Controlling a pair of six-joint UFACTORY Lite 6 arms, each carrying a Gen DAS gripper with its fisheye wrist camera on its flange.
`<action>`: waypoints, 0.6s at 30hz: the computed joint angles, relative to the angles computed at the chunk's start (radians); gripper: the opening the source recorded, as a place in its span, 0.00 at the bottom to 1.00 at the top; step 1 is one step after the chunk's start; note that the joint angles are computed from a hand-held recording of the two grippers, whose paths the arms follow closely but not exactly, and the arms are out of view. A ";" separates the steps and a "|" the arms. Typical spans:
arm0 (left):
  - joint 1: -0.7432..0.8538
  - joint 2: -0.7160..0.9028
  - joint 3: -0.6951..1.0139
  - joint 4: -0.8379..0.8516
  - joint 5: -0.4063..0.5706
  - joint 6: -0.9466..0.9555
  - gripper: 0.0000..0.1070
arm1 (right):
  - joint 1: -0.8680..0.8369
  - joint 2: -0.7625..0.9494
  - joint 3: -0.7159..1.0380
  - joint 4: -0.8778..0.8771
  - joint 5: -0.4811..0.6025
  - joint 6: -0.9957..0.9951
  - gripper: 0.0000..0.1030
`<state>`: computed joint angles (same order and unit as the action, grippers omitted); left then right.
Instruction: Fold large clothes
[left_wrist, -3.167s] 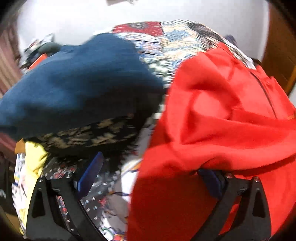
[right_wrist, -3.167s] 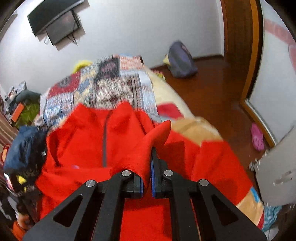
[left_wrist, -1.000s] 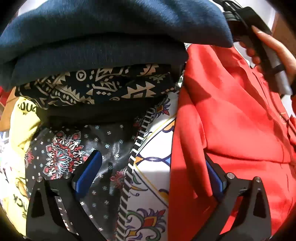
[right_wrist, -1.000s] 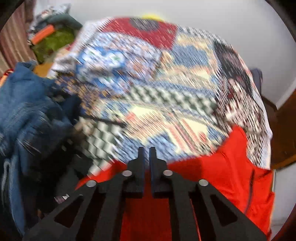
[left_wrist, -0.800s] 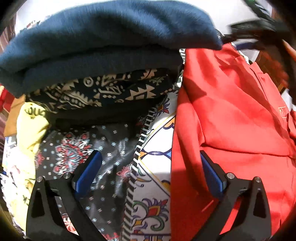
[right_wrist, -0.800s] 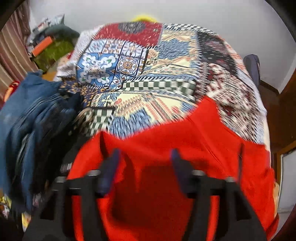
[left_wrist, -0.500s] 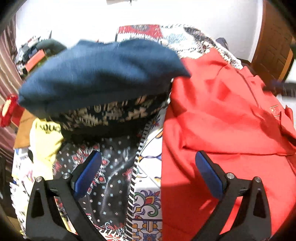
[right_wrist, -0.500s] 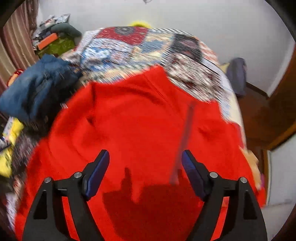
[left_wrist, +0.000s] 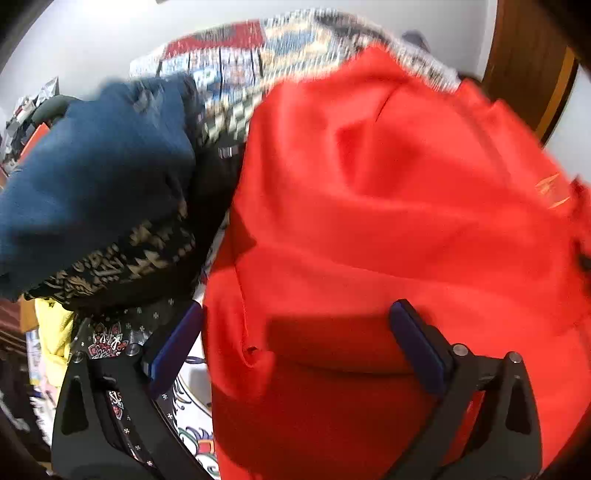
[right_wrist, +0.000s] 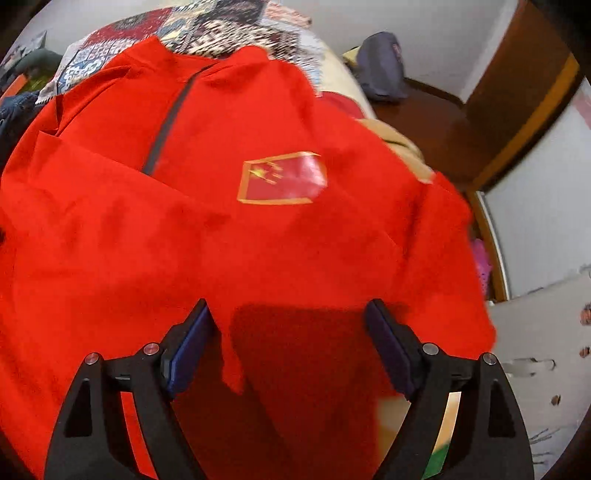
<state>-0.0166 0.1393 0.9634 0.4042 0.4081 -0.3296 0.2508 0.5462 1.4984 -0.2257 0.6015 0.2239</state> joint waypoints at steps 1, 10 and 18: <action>0.009 -0.004 -0.017 -0.002 -0.034 0.002 0.96 | -0.009 -0.019 -0.029 -0.031 -0.010 0.029 0.78; 0.074 -0.016 -0.030 0.160 -0.029 -0.168 0.96 | -0.256 -0.206 -0.286 0.332 -0.111 -0.175 0.78; 0.090 -0.021 -0.040 0.285 -0.004 -0.279 0.96 | -0.295 -0.333 -0.427 0.248 -0.141 -0.046 0.78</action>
<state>0.0734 0.1182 0.9236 0.6896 0.4044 -0.6088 -0.0441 0.2134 1.0718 0.0220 0.4600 0.1777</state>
